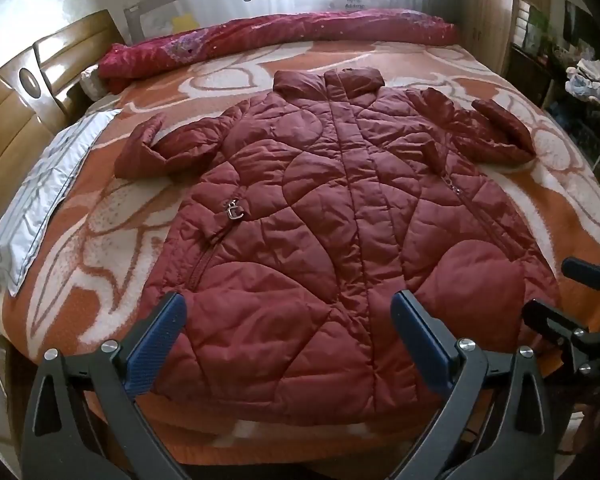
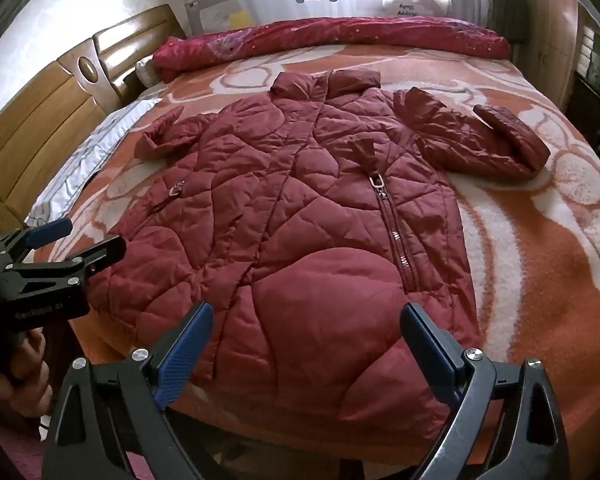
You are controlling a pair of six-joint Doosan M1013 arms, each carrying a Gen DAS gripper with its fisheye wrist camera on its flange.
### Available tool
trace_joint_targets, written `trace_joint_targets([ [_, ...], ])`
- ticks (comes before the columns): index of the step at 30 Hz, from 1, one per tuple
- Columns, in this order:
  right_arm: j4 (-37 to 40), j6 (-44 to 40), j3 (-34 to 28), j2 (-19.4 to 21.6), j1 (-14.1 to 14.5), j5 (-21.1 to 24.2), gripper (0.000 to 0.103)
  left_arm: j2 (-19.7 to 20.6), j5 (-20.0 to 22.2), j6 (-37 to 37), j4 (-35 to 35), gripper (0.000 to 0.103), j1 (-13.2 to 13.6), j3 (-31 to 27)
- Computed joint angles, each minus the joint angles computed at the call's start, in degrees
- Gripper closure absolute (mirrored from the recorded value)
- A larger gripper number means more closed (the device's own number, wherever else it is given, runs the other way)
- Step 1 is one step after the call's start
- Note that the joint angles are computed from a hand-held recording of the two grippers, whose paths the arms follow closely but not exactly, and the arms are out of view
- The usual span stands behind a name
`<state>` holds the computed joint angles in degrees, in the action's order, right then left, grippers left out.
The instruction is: Fold large clothes
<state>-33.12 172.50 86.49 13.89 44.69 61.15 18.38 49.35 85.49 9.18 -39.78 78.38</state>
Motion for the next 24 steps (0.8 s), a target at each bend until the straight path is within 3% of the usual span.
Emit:
trace_joint_targets([
  [24, 0.5, -0.5, 0.4, -0.4, -0.4, -0.4, 0.008, 0.3, -1.1, -0.5, -0.2, 0.001, -0.3, 0.9],
])
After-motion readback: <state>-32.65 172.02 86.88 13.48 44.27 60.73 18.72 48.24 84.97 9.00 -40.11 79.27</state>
